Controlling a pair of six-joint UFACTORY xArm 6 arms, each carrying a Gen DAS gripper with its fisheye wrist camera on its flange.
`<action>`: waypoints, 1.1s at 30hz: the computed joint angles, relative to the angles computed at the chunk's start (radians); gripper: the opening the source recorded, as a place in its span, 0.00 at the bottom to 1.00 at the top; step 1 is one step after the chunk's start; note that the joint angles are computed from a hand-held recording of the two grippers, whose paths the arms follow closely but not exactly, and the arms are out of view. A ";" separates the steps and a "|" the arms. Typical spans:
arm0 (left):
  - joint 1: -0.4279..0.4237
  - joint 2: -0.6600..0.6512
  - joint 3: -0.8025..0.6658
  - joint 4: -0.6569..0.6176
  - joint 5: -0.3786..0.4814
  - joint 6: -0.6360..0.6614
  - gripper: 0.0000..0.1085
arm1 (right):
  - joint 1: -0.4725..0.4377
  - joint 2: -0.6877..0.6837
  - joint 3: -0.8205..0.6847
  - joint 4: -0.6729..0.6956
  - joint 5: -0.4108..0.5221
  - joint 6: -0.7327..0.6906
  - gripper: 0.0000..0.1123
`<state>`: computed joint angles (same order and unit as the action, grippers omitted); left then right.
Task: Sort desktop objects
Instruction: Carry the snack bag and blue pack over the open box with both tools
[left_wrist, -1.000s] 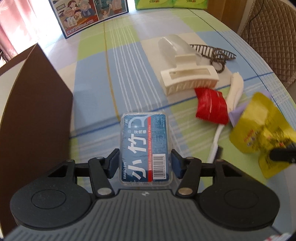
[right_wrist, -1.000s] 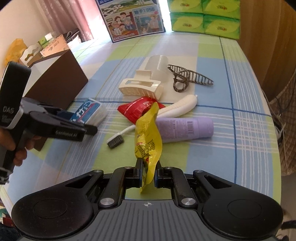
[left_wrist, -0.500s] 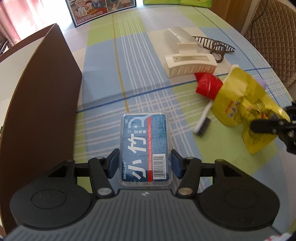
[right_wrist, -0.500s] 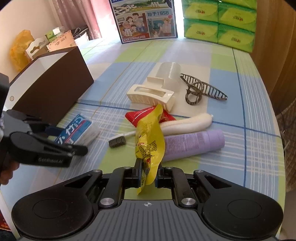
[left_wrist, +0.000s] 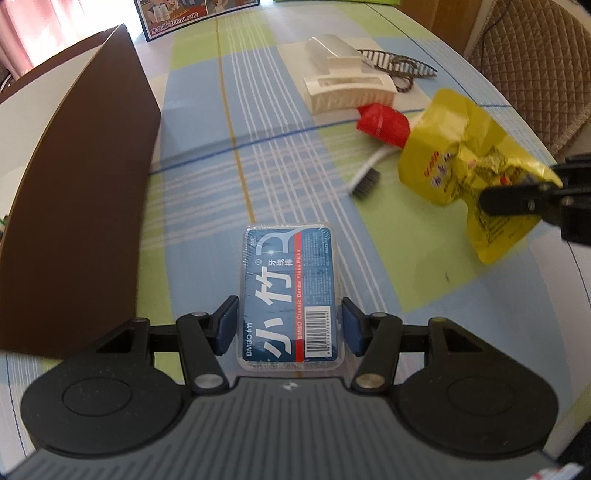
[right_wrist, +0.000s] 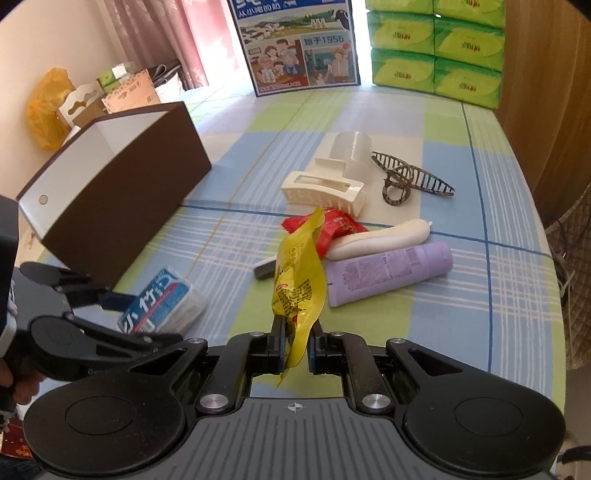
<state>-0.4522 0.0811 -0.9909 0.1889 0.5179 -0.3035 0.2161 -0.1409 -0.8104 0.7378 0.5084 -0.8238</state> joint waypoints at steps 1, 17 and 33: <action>-0.001 -0.016 0.015 -0.009 -0.001 0.006 0.48 | 0.002 -0.016 0.010 0.000 0.002 0.002 0.07; 0.034 -0.412 0.271 -0.154 -0.097 0.110 0.48 | 0.054 -0.195 0.057 0.096 0.057 0.030 0.07; 0.236 -0.667 0.368 -0.205 -0.107 0.154 0.48 | 0.236 -0.098 -0.103 0.285 0.098 0.003 0.07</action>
<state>-0.2166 -0.5862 -0.6227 -0.0157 0.4114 -0.1492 0.4525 -0.2391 -0.9136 1.0226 0.6061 -0.8204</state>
